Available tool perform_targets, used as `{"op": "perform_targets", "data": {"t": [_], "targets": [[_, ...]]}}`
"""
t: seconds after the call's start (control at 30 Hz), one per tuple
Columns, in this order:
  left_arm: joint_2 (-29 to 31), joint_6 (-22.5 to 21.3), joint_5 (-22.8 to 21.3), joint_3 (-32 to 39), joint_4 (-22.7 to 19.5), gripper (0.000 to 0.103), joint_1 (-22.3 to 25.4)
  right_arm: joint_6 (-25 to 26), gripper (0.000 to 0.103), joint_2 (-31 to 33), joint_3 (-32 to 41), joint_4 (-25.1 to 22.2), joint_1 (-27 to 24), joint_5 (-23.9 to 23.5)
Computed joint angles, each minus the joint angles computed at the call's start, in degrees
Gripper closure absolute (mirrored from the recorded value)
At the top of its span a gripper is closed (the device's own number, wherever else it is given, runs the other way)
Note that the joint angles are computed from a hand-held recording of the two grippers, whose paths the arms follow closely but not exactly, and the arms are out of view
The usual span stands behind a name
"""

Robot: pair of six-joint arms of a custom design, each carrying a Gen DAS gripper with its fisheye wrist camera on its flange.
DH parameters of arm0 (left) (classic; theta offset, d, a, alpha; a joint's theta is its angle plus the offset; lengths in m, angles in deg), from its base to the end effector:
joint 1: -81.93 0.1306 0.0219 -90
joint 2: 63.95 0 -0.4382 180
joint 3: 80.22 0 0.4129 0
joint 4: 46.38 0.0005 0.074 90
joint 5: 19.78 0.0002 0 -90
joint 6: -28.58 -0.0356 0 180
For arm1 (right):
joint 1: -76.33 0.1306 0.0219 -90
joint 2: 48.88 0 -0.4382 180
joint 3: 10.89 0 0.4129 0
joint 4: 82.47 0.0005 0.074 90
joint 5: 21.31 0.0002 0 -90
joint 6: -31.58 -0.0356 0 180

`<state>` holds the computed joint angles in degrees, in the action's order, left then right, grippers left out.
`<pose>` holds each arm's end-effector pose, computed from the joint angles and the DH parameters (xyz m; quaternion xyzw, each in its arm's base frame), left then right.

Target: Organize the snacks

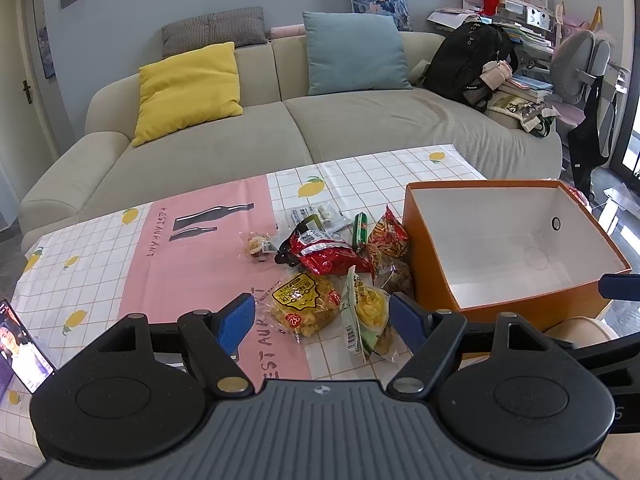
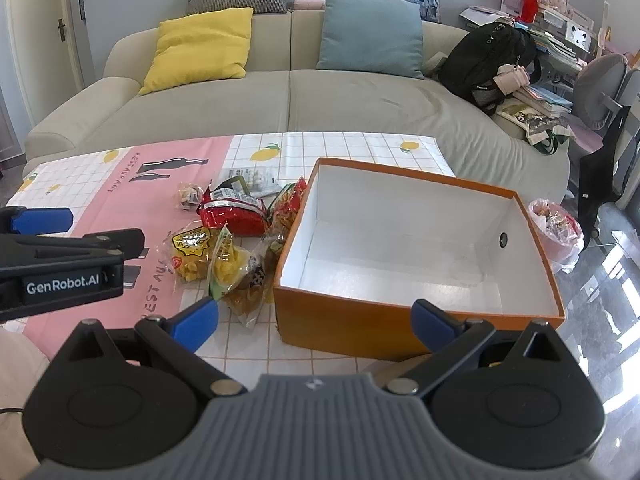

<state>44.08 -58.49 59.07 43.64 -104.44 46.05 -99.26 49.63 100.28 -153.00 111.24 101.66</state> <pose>0.5185 -0.3672 0.5866 0.2204 0.8838 -0.0501 0.4096 0.4580 0.2954 0.5664 0.1261 0.9162 -0.0523 0.3769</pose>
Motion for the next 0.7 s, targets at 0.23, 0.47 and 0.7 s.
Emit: {"op": "perform_targets", "data": {"t": [0.23,0.47,0.7], "targets": [[-0.01,0.25,0.53,-0.07,-0.35,0.014,0.03,-0.49,0.003,0.19,0.18,-0.25,-0.08,-0.45],[0.18,0.55,0.88,0.34,-0.76,0.014,0.2,-1.01,0.003,0.29,0.17,-0.27,-0.07,-0.64],[0.26,0.96,0.88,0.65,-1.33,0.014,0.16,-0.94,0.003,0.26,0.11,-0.29,-0.13,-0.72]]}}
